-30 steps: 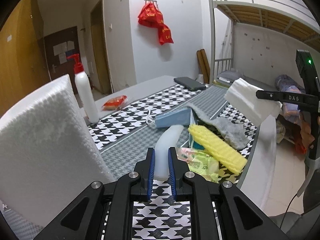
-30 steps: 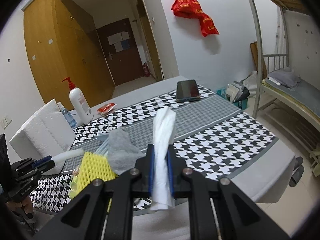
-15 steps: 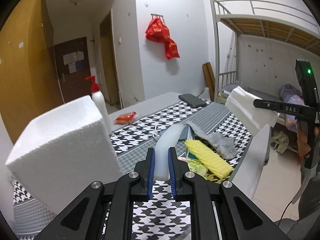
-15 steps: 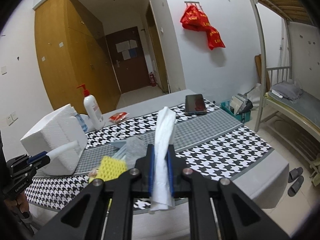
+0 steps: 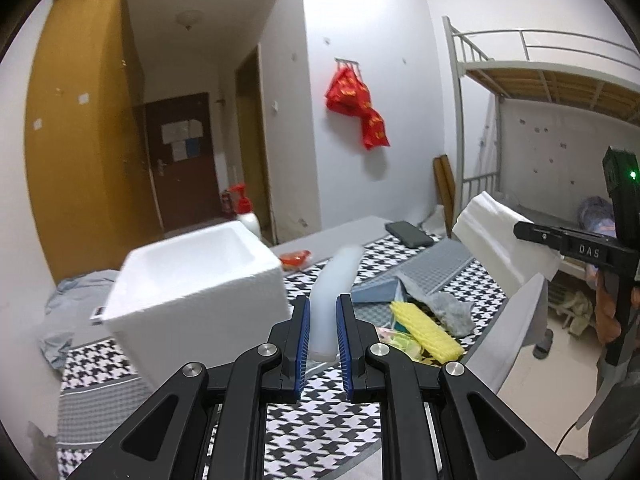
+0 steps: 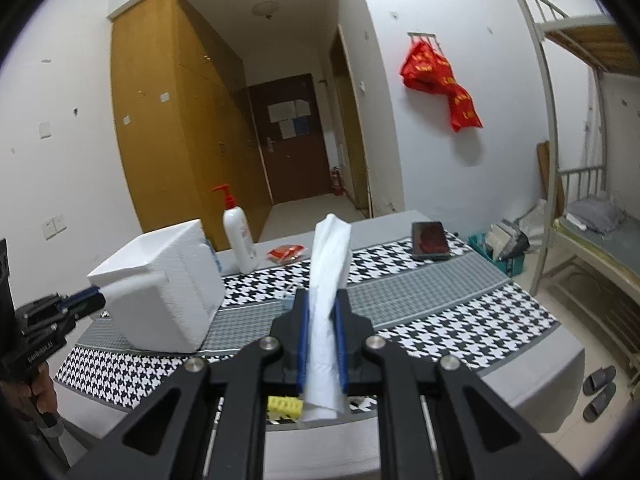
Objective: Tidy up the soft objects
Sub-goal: 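Carry the towel in the right gripper over the white foam box while the left carries the stick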
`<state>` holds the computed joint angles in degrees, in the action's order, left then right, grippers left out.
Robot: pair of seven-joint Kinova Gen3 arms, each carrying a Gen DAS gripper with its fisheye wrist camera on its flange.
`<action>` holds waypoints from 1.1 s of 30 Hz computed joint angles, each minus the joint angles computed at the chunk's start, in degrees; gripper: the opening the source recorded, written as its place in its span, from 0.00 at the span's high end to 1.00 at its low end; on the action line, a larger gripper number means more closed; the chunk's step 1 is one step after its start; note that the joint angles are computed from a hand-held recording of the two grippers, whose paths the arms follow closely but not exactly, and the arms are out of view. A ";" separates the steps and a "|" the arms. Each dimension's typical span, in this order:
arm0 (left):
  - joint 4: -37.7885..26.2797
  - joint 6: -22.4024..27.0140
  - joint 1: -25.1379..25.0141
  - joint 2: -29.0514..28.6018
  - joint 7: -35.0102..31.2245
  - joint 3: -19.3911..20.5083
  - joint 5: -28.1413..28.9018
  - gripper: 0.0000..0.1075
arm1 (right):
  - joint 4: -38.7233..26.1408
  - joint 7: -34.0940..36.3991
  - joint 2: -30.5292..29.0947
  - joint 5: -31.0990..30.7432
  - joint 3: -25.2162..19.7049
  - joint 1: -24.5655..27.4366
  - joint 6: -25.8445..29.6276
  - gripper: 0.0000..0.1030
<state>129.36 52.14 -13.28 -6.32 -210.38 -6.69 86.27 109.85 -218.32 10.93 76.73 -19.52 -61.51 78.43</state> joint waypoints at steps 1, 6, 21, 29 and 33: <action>0.43 -0.16 -0.22 -0.65 -0.19 -0.26 0.36 0.86 | -0.27 0.38 0.24 0.37 -0.04 -0.15 0.13 0.85; 2.70 0.22 -1.75 -3.05 -0.68 -1.79 1.55 0.86 | -1.80 2.16 1.27 2.76 -0.11 -1.27 -0.12 0.85; 6.55 -1.36 -7.47 -3.97 -4.17 -2.54 8.36 0.86 | -5.83 6.74 4.54 8.21 1.83 -2.41 -6.46 0.85; 7.95 0.21 -9.96 -3.23 -4.63 -3.59 8.40 0.86 | -7.66 9.05 6.47 10.99 3.05 -2.17 -12.81 0.85; 7.75 0.09 -10.52 -3.50 -3.33 -3.72 8.08 0.86 | -8.46 9.61 7.12 12.44 3.69 -1.88 -15.67 0.85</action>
